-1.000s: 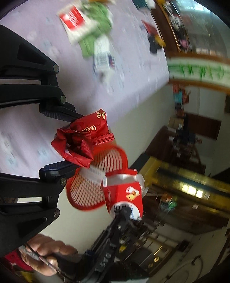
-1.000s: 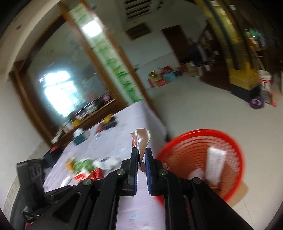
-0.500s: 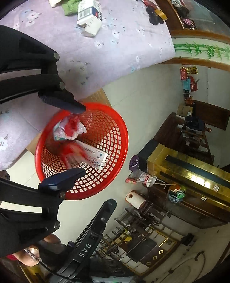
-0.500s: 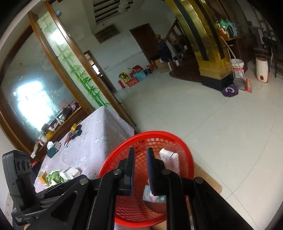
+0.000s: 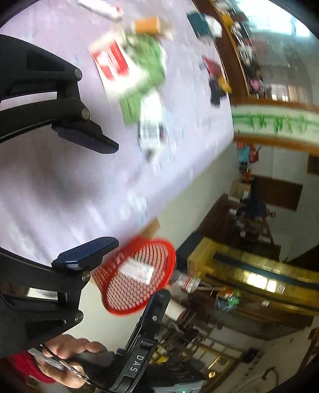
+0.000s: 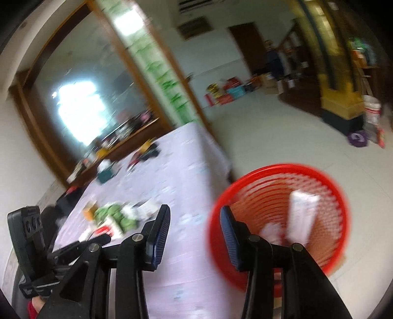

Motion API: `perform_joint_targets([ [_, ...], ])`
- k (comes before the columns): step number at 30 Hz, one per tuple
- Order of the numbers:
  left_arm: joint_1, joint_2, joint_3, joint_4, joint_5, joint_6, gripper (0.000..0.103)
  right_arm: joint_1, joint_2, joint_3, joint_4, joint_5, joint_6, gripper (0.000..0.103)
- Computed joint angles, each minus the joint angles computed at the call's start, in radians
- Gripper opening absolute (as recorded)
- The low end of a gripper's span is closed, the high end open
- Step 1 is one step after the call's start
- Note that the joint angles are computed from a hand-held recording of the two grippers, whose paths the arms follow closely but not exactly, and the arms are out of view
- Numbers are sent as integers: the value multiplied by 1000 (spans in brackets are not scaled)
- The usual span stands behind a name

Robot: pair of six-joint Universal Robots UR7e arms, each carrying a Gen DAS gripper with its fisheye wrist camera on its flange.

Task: Collect trash
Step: 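Return both tools to the table toward the white spray bottle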

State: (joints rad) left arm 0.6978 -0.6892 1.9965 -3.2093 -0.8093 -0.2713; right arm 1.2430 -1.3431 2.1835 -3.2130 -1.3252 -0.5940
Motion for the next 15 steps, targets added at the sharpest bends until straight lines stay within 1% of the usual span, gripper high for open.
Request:
perform_joint_targets([
  [4, 6, -111, 132, -30, 83, -50, 69, 61, 50, 0, 28, -41, -34, 47],
  [6, 18, -181, 194, -35, 140, -70, 69, 84, 70, -10, 73, -48, -43, 47],
  [8, 34, -232, 232, -15, 192, -99, 73, 102, 89, -9, 88, -60, -53, 47],
  [9, 50, -270, 251, 14, 217, -124, 74, 118, 102, -8, 89, -73, -60, 47],
  [10, 59, -292, 264, 22, 224, -130, 74, 129, 111, -6, 87, -81, -67, 47],
  [12, 101, -332, 281, 17, 265, -122, 74, 144, 123, 1, 87, -88, -80, 48],
  [13, 114, -347, 290, 26, 275, -129, 74, 151, 129, 5, 84, -92, -85, 48],
  [15, 175, -369, 274, 40, 273, -121, 74, 164, 139, 13, 76, -101, -92, 49],
])
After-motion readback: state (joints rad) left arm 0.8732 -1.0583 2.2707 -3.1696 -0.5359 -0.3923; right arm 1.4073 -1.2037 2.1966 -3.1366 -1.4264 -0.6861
